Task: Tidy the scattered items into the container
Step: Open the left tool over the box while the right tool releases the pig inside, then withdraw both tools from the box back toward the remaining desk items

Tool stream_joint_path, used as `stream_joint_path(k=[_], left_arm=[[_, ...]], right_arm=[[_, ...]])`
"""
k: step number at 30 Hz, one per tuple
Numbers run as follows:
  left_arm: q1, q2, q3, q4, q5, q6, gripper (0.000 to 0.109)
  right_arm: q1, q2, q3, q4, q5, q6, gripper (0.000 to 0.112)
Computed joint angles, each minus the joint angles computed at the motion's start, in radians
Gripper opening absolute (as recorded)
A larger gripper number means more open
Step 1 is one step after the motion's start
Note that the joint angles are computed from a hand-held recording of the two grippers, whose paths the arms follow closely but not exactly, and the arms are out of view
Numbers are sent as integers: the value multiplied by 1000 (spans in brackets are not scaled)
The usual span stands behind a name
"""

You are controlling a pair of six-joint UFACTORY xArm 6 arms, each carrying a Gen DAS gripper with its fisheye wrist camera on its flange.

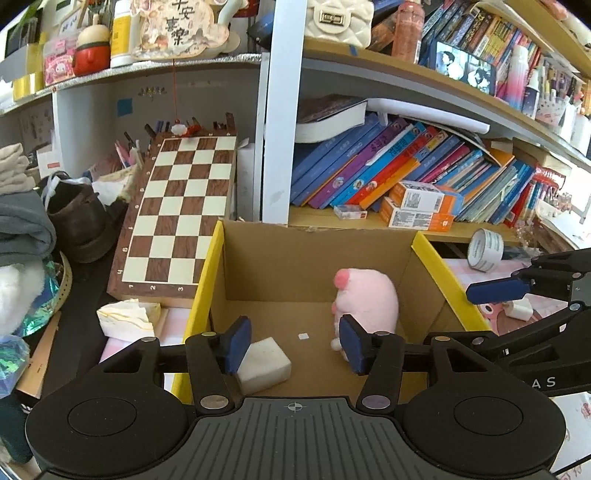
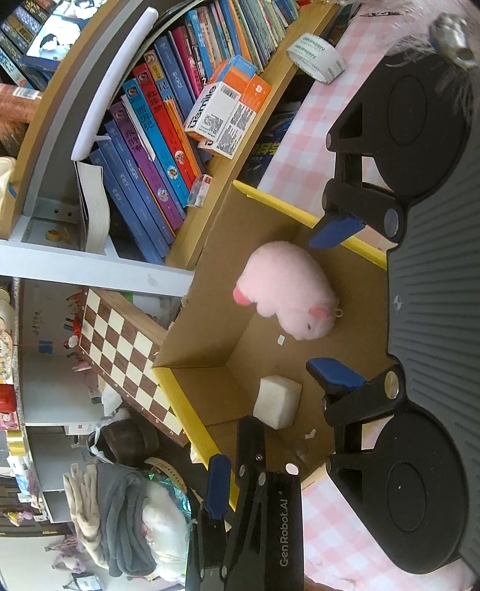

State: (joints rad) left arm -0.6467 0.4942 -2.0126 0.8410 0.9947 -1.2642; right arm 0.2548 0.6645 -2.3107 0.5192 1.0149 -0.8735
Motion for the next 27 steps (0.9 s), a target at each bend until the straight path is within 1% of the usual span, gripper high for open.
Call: stream_joint_path(k=[2,9,12,22,26,27], left_arm=[[-10,-5,-1,10,11,-5,61],[-46,-19,1,32,38,-25,64],[-60,-21,-3,38,48,-31,69],[-104,-11,-45,65,112,-36,80],[-121,2,-71,67,129,-25,84],[-124,4,-77,67,131,-22,84]], right_arm=[[-5,-42,61,14,-20,-12,64],[-24,-158,224,41,-66,-22,68],[-31,-195,273,48,-80,-18,70],[-48,-310,432,102,-139,-39,86],[-56,-341,474,112,-145,-38,94],[-58,-348,484,113,-147,-38,94]])
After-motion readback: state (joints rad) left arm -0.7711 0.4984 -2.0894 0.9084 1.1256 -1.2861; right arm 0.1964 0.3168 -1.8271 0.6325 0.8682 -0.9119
